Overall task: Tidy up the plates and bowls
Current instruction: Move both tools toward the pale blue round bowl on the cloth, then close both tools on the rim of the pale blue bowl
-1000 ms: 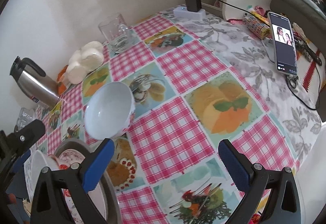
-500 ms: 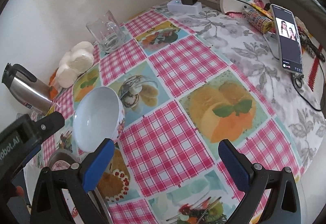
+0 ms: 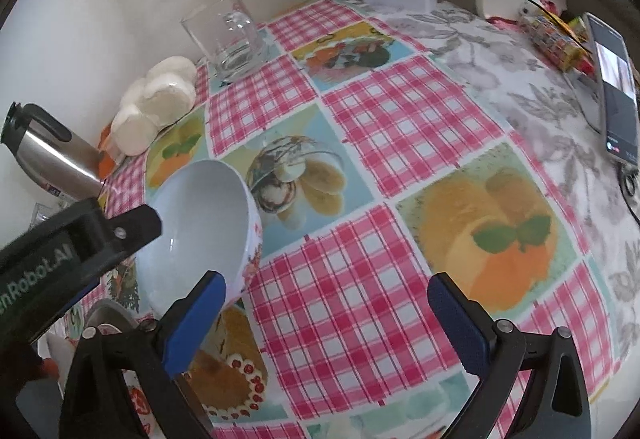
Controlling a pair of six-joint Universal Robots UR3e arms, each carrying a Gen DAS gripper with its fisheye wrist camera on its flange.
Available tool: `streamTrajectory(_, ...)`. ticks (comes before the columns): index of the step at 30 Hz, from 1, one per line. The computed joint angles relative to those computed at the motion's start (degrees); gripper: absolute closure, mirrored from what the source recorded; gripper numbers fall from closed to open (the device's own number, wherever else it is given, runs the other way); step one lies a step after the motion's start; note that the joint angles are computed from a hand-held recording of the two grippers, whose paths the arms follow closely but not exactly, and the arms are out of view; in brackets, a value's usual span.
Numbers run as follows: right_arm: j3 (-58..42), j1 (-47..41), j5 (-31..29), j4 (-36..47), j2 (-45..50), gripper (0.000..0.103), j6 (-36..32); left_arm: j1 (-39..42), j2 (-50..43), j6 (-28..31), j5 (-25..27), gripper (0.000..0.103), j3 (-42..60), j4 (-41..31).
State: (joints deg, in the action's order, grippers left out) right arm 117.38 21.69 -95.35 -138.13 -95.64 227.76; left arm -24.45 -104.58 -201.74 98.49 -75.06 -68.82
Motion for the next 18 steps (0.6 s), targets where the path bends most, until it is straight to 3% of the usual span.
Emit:
streamTrajectory(8, -1.74, -0.12, -0.17, -3.38, 4.41, 0.011, -1.58, -0.22, -2.23, 0.33, 0.25, 0.015, 0.70, 1.35)
streamTrajectory(18, -3.30, -1.02, 1.99, -5.81, 9.50, 0.031, -2.47, 1.41, -3.73, 0.45, -0.84, 0.018, -0.05, 2.20)
